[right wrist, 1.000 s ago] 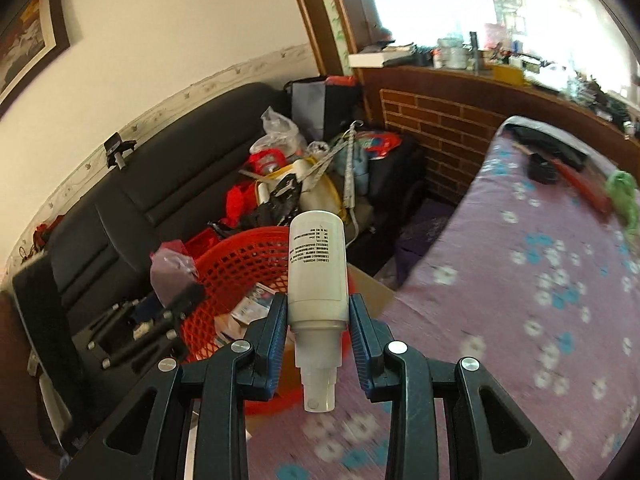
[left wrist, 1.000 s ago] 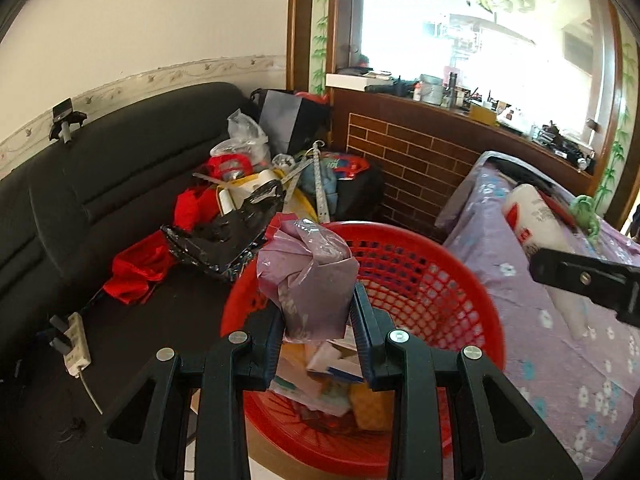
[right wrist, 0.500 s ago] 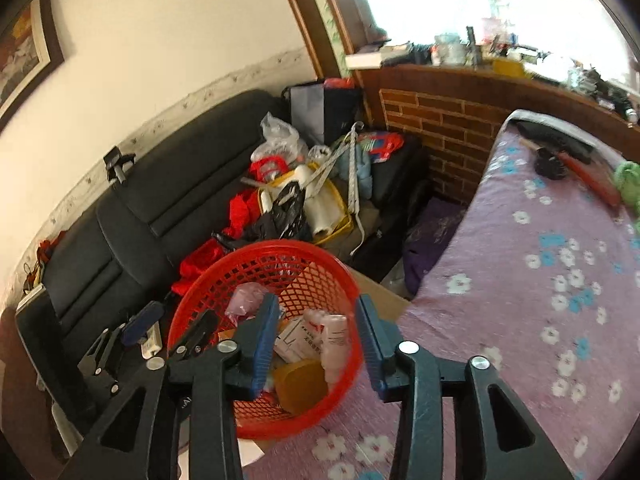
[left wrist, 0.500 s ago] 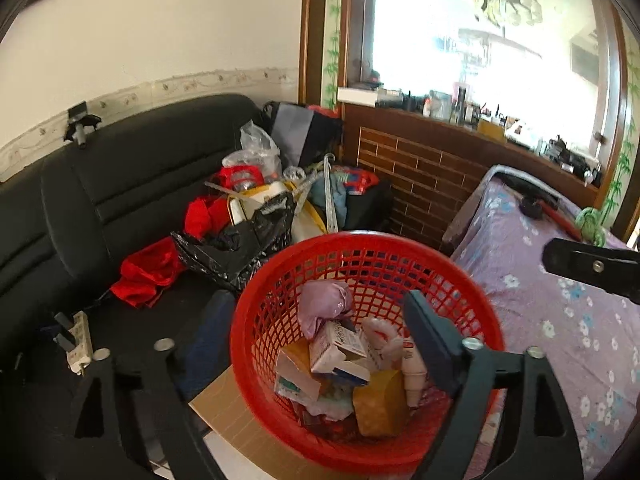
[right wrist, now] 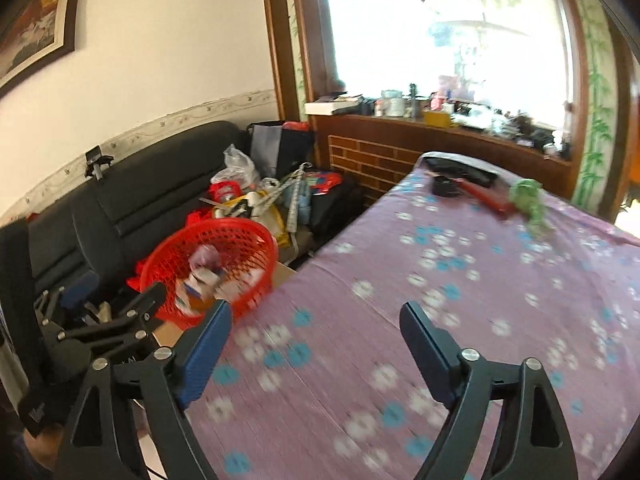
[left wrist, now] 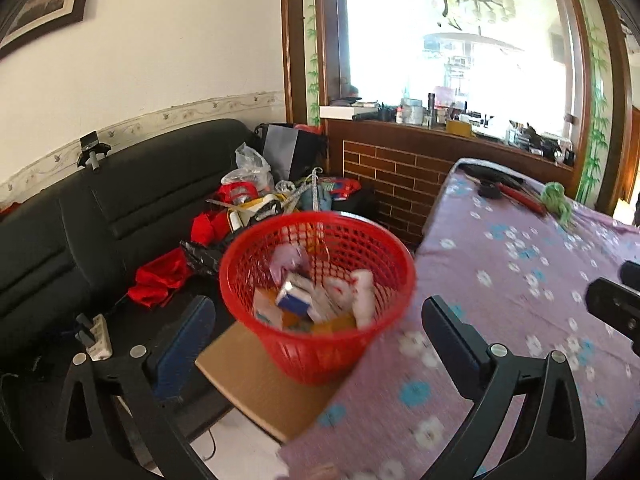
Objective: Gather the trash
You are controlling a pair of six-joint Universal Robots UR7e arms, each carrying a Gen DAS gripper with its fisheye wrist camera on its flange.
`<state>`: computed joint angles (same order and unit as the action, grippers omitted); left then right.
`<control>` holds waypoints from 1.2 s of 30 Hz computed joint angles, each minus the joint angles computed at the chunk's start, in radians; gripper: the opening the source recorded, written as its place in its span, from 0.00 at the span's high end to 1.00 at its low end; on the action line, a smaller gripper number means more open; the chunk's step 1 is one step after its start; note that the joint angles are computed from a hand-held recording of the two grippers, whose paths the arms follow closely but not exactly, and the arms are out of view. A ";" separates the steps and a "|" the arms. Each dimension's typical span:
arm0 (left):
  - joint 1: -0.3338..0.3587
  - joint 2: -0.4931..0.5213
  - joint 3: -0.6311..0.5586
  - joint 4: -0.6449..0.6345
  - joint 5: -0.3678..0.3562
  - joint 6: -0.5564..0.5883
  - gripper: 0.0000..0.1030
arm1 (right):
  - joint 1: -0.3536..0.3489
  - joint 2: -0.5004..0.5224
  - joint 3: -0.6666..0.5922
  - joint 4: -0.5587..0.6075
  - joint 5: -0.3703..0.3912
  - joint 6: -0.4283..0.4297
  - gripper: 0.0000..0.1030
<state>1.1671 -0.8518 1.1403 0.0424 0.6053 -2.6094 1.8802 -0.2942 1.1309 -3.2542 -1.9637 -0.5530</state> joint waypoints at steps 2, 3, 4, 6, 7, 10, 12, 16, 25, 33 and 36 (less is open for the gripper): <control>-0.013 -0.005 0.026 0.003 -0.016 -0.014 0.00 | -0.006 -0.040 0.083 -0.061 -0.003 -0.005 0.09; -0.025 -0.010 0.052 -0.016 -0.035 -0.010 0.00 | -0.010 -0.066 0.134 -0.088 -0.001 -0.004 0.09; -0.029 -0.020 0.074 -0.035 -0.041 -0.003 0.00 | -0.012 -0.081 0.167 -0.108 -0.001 -0.007 0.08; -0.041 -0.035 0.113 -0.047 -0.042 -0.017 0.00 | -0.016 -0.105 0.225 -0.148 -0.002 -0.016 0.08; -0.044 -0.039 0.120 -0.031 -0.043 -0.043 0.00 | -0.018 -0.113 0.245 -0.162 -0.003 -0.023 0.08; -0.058 -0.049 0.145 -0.031 -0.087 -0.092 0.00 | -0.025 -0.136 0.301 -0.205 0.003 -0.024 0.07; -0.063 -0.051 0.158 -0.065 -0.135 -0.093 0.00 | -0.029 -0.149 0.327 -0.201 0.019 -0.011 0.06; -0.061 -0.053 0.154 -0.051 -0.154 -0.117 0.00 | -0.025 -0.150 0.345 -0.214 0.021 -0.016 0.06; -0.052 -0.047 0.152 -0.052 -0.153 -0.076 0.00 | -0.018 -0.132 0.324 -0.196 0.005 -0.018 0.06; -0.037 -0.036 0.134 -0.031 -0.147 -0.085 0.00 | -0.011 -0.109 0.293 -0.168 -0.015 -0.025 0.06; -0.035 -0.034 0.134 -0.032 -0.147 -0.083 0.00 | -0.008 -0.103 0.288 -0.164 -0.021 -0.027 0.06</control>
<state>1.1323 -0.8859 1.2747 0.0107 0.4582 -2.6928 1.8722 -0.3977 1.4187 -3.4181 -1.9848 -0.5797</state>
